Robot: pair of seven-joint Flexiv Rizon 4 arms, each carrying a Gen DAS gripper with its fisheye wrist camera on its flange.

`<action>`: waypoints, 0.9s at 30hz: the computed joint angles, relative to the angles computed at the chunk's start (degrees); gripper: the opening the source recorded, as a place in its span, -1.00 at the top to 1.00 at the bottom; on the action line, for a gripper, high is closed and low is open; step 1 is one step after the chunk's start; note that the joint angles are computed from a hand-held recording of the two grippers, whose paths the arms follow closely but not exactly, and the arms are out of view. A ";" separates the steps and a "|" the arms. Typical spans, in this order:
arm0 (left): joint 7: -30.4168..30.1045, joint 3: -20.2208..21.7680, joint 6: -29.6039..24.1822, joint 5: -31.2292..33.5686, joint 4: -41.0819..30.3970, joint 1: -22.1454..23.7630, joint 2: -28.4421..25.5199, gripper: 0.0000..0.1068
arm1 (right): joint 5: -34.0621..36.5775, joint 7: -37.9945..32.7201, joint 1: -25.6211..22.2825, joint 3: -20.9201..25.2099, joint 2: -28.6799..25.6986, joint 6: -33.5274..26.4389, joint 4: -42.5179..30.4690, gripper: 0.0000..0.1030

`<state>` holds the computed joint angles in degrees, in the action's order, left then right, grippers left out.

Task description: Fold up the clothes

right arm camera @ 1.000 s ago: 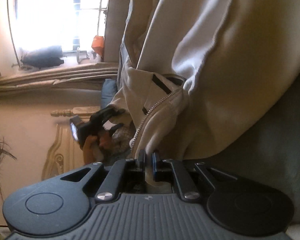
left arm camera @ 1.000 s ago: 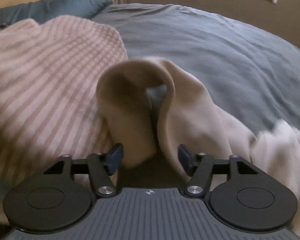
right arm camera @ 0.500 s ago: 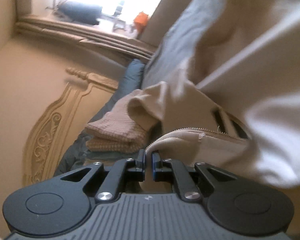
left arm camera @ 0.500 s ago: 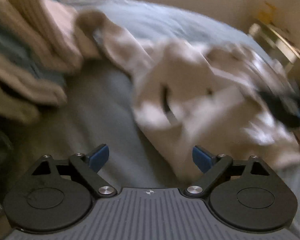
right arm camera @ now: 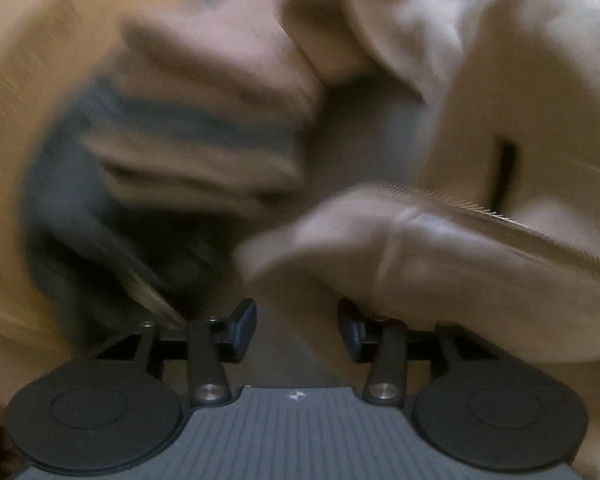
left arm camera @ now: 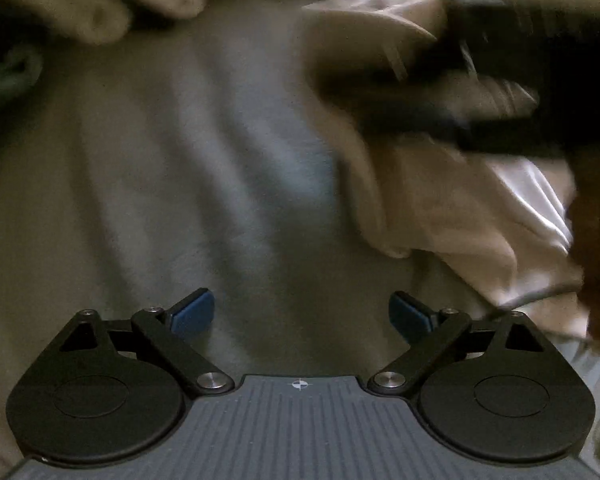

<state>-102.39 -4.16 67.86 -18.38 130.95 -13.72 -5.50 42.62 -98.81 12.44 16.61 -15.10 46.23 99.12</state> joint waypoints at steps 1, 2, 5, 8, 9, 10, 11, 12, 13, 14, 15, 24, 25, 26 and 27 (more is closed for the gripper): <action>1.44 -0.20 0.54 -2.05 0.75 0.27 0.14 -0.78 | -1.08 0.60 0.13 -0.10 0.86 0.36 1.60 0.01; 2.90 -0.35 0.79 -3.98 1.28 0.53 0.26 -0.78 | -1.49 0.95 0.11 -0.26 1.89 0.72 3.27 -0.01; 6.59 -1.03 2.18 -10.01 2.42 0.69 0.47 -0.78 | 6.87 -1.01 -3.47 -0.82 7.46 1.80 9.02 -0.16; 14.17 -2.88 4.26 -20.57 3.56 0.09 0.49 -0.78 | 16.75 -0.59 -6.33 -3.69 15.67 4.75 16.99 -0.37; 17.18 -3.53 4.79 -24.67 3.78 -0.35 0.47 -0.79 | 19.69 0.55 -7.27 -4.98 18.70 5.32 20.00 -0.37; 19.67 -4.01 4.85 -28.18 3.72 -0.84 0.32 -0.79 | 21.67 2.79 -8.03 -6.19 21.44 5.96 22.89 -0.37; 20.80 -4.10 4.92 -29.74 3.41 -1.32 0.00 -0.80 | 22.71 6.07 -8.81 -7.14 24.27 7.06 26.01 -0.37; 20.48 -3.93 5.49 -29.20 2.97 -1.78 -0.61 -0.80 | 22.92 10.10 -9.64 -7.68 27.25 8.74 29.39 -0.37; 20.10 -3.85 6.03 -28.57 2.53 -2.12 -1.20 -0.80 | 22.51 14.42 -10.60 -7.97 30.07 10.47 32.60 -0.37; 19.36 -3.79 6.67 -27.74 2.06 -2.35 -1.84 -0.80 | 21.16 18.85 -11.47 -7.41 32.27 13.05 35.56 -0.37; 17.10 -3.43 7.77 -26.10 1.33 -2.49 -2.74 -0.80 | 19.12 23.85 -12.61 -6.46 34.19 15.53 38.40 -0.37; -5.01 1.08 9.08 -7.57 -6.95 -2.15 -7.40 -0.70 | 27.79 28.73 -7.96 -9.92 30.98 33.89 42.70 -0.25; -8.55 2.55 8.47 -3.63 -8.35 -2.66 -7.75 -0.58 | 27.95 27.27 -6.94 -10.60 30.39 35.08 42.06 -0.24; -12.02 4.02 8.22 0.21 -9.51 -3.26 -8.06 -0.51 | 27.48 26.59 -6.14 -11.15 29.67 36.17 41.60 -0.22; -16.16 5.98 7.48 4.66 -11.03 -4.18 -8.47 -0.38 | 28.97 25.04 -5.14 -12.43 28.95 37.12 40.98 -0.21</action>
